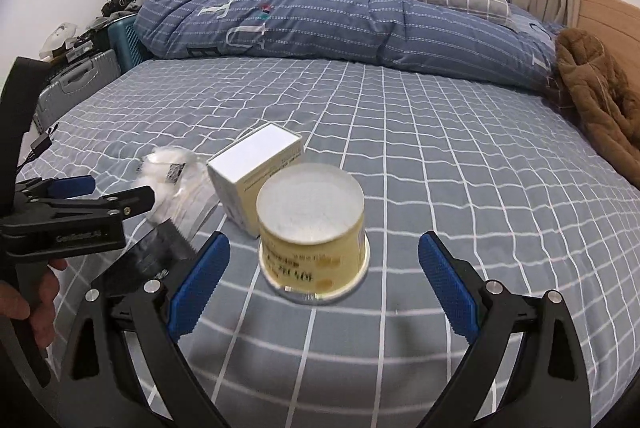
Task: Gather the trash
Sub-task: 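Grasp the yellow-labelled cup with the right tool while the left tool grasps the clear bag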
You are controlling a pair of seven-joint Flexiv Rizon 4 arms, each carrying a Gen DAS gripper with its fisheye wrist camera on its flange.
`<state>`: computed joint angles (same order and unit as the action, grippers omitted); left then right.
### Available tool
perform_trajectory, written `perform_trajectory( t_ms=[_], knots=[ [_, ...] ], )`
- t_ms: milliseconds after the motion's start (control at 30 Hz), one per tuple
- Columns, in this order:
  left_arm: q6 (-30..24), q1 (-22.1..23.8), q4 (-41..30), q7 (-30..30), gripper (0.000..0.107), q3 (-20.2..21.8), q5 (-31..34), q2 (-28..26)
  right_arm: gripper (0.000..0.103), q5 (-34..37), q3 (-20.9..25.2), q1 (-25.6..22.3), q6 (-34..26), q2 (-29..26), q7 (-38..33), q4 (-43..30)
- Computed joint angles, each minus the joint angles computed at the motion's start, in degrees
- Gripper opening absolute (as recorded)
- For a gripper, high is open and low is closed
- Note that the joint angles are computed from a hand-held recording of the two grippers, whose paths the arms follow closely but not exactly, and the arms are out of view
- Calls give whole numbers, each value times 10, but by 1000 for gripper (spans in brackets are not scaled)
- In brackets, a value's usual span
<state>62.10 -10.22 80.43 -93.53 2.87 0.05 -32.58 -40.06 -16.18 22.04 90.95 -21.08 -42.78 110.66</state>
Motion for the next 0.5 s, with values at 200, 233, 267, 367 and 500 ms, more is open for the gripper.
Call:
perform_trajectory(
  t_ms=[200, 233, 267, 367, 500],
  knots=[
    [-26, 3, -66, 2, 97, -2, -5, -47, 91, 45, 54, -38, -24, -35, -42, -50],
    [-31, 1, -78, 2, 97, 1, -3, -55, 91, 51, 59, -41, -27, -40, -49, -58],
    [-37, -1, -88, 1, 97, 2, -1, -61, 91, 58, 66, -45, -29, -45, -57, -64],
    [-47, -2, -111, 0, 97, 2, -2, -79, 91, 75, 77, -51, -34, -54, -76, -77],
    [-55, -1, -126, 7, 89, -1, -2, -91, 83, 101, 100, -63, -44, -63, -104, -91]
  ],
)
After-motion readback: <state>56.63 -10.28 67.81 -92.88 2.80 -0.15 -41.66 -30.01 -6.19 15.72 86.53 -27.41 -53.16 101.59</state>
